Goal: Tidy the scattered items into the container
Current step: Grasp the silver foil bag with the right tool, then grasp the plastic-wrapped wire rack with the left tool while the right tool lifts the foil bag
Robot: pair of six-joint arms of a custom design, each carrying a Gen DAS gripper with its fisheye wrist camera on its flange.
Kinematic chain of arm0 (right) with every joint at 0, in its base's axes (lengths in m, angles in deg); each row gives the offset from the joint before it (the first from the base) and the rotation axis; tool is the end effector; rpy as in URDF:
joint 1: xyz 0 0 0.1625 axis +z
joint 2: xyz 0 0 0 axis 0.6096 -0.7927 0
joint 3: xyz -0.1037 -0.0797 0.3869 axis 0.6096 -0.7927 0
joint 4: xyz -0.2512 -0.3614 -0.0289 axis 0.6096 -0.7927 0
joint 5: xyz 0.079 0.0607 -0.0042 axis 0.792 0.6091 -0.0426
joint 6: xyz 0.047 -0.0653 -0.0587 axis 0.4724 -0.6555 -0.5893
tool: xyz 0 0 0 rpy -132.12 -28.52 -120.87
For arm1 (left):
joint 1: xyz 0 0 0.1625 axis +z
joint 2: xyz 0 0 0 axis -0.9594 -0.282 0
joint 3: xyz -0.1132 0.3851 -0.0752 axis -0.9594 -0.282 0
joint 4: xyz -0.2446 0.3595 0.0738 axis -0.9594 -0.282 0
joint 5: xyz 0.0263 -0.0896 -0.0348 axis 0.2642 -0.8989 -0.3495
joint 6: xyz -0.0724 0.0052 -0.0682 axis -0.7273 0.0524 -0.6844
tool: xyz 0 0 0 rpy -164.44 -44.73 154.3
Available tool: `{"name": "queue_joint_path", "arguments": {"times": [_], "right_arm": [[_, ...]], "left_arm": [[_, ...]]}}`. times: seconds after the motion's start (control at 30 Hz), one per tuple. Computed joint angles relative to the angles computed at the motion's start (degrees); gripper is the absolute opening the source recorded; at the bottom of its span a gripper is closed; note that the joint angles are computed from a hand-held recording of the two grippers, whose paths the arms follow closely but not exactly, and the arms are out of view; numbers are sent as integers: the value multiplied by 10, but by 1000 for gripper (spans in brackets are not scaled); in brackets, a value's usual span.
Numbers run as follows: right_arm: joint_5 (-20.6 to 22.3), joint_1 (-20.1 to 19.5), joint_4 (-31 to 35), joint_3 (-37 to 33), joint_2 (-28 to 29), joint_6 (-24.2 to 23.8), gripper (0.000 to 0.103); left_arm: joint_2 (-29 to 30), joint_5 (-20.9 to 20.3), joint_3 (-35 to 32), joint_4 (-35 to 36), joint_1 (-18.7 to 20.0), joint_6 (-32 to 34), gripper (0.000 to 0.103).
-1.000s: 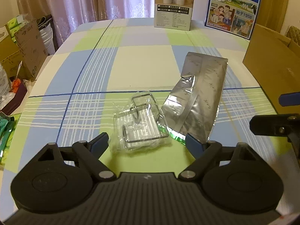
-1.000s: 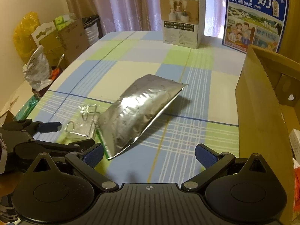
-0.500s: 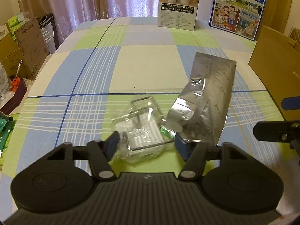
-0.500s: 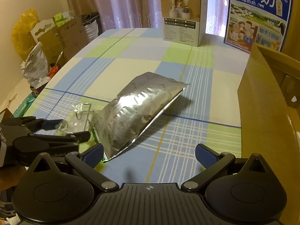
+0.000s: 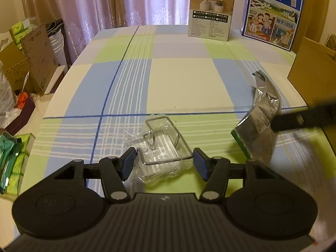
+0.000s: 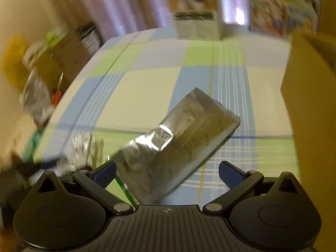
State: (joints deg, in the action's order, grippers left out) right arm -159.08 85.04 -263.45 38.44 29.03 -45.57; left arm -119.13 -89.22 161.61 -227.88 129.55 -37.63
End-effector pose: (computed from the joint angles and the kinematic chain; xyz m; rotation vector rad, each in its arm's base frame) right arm 0.3669 -0.4267 -0.0090 0.3656 -2.6205 0.6891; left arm -0.0214 -0.4012 0.3078 0.5787 2.2671 -0.7668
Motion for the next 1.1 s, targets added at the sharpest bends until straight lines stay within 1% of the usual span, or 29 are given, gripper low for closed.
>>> {"name": "queue_joint_path", "arguments": {"times": [0.1, 0.23, 0.37, 0.43, 0.47, 0.57, 0.6, 0.63, 0.67, 0.73, 0.77, 0.87, 0.97, 1.03, 1.1], "right_arm": [[10, -13, -8, -11, 7, 49, 101], [9, -25, -7, -29, 18, 87, 101], [-11, -29, 27, -51, 29, 105, 101], [-11, -32, 34, -55, 33, 104, 101], [-11, -32, 39, -57, 34, 102, 96], [-21, -26, 57, -62, 36, 76, 73], [-21, -25, 61, -61, 34, 64, 71], [-20, -24, 65, -60, 33, 52, 63], [-20, -23, 71, -59, 30, 40, 58], [-20, -19, 84, -51, 21, 11, 52], [-21, -17, 89, -46, 16, -6, 50], [-30, -5, 121, -29, 1, -64, 49], [-34, 6, 156, 6, -33, -110, 48], [-39, 14, 171, 34, -57, -126, 48], [-46, 22, 183, 64, -84, -126, 48]], "left_arm": [[3, -4, -1, -11, 4, 12, 55], [7, -15, 2, -33, 11, 31, 55], [13, -20, 3, -42, 15, 44, 55], [14, -23, 1, -41, 18, 48, 55], [15, -24, 1, -41, 18, 48, 55], [15, -27, 0, -38, 21, 49, 55], [16, -28, -1, -37, 21, 49, 55], [17, -28, -2, -36, 21, 49, 55], [17, -27, -3, -35, 21, 48, 55], [15, -27, -3, -25, 19, 43, 55], [11, -29, -4, -17, 18, 39, 55], [-9, -37, 1, 16, 10, 31, 55], [-48, -50, 15, 65, -5, 19, 55], [-89, -66, 27, 114, -20, 11, 55], [-134, -87, 39, 167, -35, 6, 55]]}}
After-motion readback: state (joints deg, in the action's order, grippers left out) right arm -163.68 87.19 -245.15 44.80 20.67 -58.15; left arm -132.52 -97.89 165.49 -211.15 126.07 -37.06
